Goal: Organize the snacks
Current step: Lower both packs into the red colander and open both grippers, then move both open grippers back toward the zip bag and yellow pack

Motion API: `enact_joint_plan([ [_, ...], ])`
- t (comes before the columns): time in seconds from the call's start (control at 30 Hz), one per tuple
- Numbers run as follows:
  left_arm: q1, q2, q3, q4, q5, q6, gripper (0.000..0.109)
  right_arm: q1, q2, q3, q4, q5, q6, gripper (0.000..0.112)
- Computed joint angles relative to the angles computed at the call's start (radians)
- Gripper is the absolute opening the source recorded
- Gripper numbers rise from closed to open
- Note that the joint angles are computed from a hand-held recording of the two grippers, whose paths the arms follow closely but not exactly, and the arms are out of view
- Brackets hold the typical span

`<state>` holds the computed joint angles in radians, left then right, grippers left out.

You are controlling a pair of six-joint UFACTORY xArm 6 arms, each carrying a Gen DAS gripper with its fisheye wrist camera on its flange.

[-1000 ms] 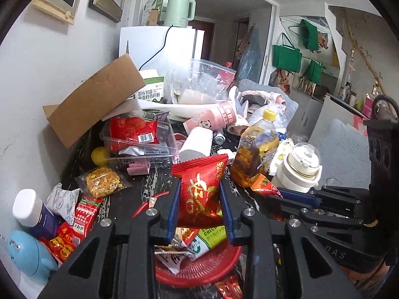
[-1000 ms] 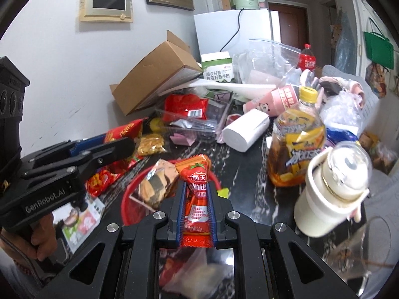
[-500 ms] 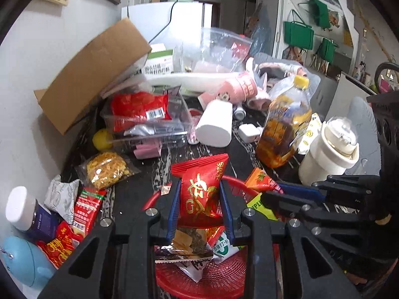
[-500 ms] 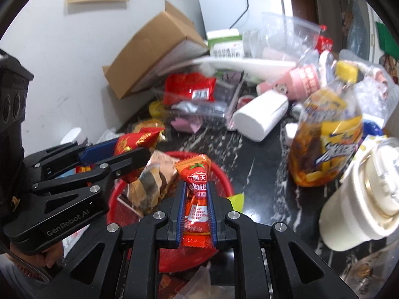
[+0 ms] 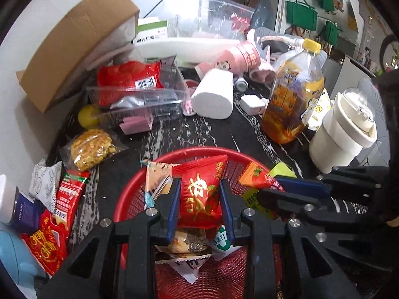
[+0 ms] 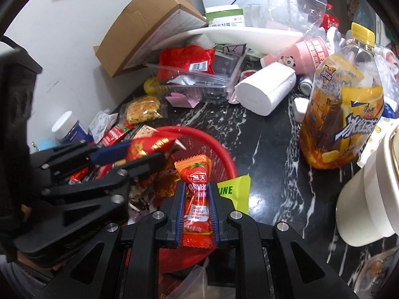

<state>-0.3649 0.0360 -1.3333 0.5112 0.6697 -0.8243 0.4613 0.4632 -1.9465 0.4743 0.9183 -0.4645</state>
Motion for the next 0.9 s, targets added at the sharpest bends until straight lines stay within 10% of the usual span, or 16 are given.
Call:
enact_joint_plan([
  [0.9, -0.046, -0.07, -0.03, 0.078, 0.119, -0.075, 0.05, -0.005, -0.136, 0.095, -0.04, -0.044, 0.026, 0.035],
])
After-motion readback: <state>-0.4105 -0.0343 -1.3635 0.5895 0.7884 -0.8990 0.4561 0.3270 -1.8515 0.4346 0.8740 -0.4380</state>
